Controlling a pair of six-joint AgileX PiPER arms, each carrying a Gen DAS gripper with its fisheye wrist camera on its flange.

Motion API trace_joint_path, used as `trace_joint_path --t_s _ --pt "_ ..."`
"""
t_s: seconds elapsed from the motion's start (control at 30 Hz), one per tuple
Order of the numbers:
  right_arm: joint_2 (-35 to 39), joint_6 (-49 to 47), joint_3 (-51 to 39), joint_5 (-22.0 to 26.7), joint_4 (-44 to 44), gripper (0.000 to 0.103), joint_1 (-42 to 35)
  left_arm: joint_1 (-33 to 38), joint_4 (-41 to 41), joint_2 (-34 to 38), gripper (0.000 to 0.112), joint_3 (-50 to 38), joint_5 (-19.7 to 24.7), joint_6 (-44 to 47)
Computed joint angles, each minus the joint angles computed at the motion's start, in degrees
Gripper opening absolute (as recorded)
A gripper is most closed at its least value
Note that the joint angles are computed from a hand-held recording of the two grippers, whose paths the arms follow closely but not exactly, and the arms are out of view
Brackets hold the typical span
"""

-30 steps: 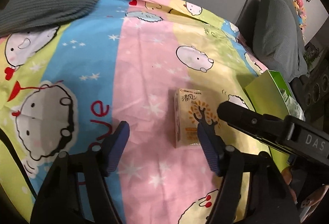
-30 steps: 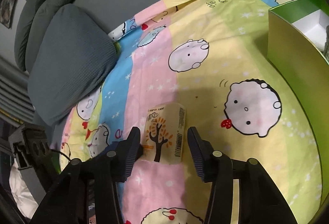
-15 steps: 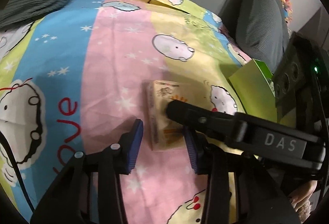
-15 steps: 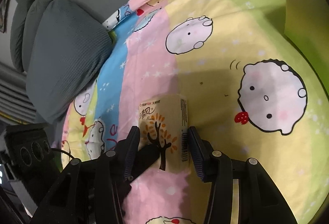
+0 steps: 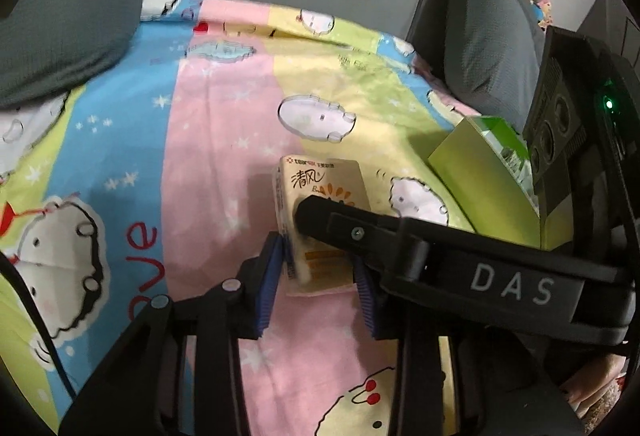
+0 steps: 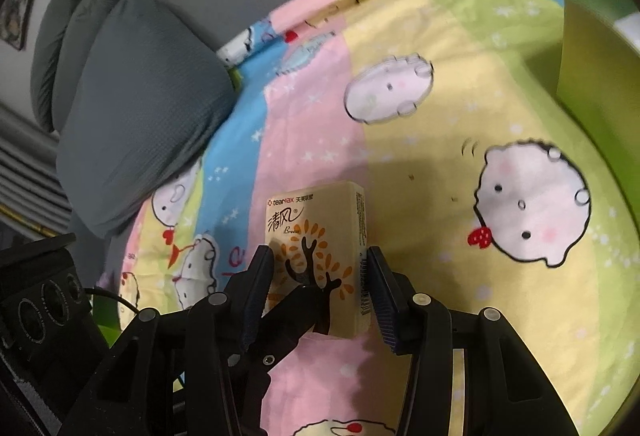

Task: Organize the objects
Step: 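Close the right gripper on the tissue pack and lift it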

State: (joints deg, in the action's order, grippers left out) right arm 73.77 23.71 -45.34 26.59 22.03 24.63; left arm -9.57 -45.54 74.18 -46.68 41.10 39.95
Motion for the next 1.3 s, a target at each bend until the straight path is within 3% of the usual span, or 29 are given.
trace_joint_path --t_s 0.33,0.67,0.97,1.3 --pt "-6.25 18.63 -0.65 -2.54 -21.19 0.05 7.53 2.6 -5.57 -7.86 0.032 2.78 -1.26 6.99" --pt "-9.43 34.8 -1.89 -0.51 -40.36 0.05 13.96 5.25 -10.55 -12.84 0.032 4.38 -0.36 12.86" --pt "-10.11 45.49 -4.05 4.79 -52.51 0.05 19.47 6.46 -14.39 -15.32 0.033 5.81 -0.38 16.71" --pt "-10.31 48.37 -4.73 7.15 -56.2 0.05 21.65 5.72 -14.14 -16.58 0.033 6.23 -1.51 16.49"
